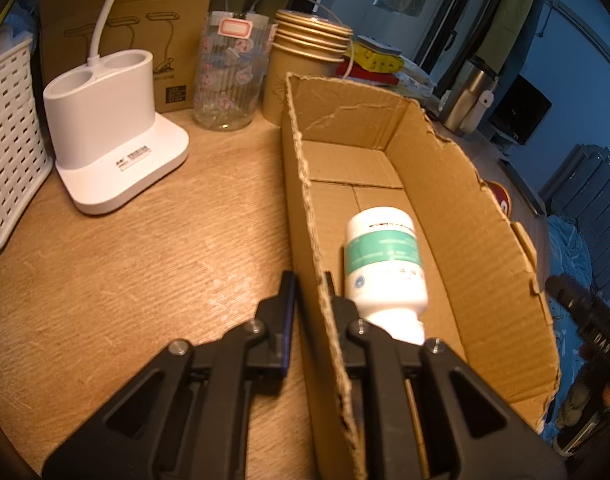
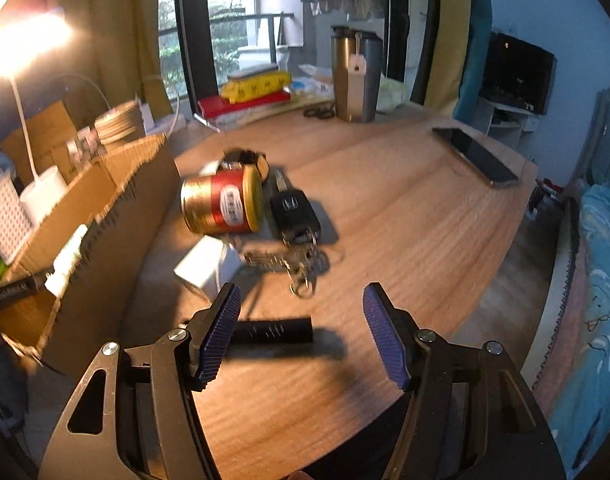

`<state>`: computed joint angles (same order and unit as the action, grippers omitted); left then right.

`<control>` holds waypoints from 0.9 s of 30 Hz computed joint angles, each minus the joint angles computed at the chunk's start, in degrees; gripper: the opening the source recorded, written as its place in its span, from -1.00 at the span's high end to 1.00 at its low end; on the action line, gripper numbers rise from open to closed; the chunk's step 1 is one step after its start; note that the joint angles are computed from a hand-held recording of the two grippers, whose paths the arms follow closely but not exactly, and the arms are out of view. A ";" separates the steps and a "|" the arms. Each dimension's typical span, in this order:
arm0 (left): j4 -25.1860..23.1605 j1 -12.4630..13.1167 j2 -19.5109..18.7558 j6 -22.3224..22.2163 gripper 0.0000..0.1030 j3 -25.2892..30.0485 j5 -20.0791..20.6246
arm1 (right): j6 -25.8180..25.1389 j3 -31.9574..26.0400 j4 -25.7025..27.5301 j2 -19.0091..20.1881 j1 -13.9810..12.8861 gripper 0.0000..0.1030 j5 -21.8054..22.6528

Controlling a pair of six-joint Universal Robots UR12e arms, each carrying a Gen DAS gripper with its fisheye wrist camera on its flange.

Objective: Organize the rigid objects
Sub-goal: 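Move the right gripper to the black flashlight and grasp it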

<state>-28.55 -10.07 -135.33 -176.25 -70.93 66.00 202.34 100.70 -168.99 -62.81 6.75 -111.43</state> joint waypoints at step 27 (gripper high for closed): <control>0.03 0.00 -0.01 0.01 0.75 -0.01 0.03 | 10.42 0.40 3.14 -0.04 -1.75 -0.32 7.46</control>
<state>-28.51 -10.07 -135.34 -176.24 -70.94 66.03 212.76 101.10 -165.85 -62.85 5.00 -103.97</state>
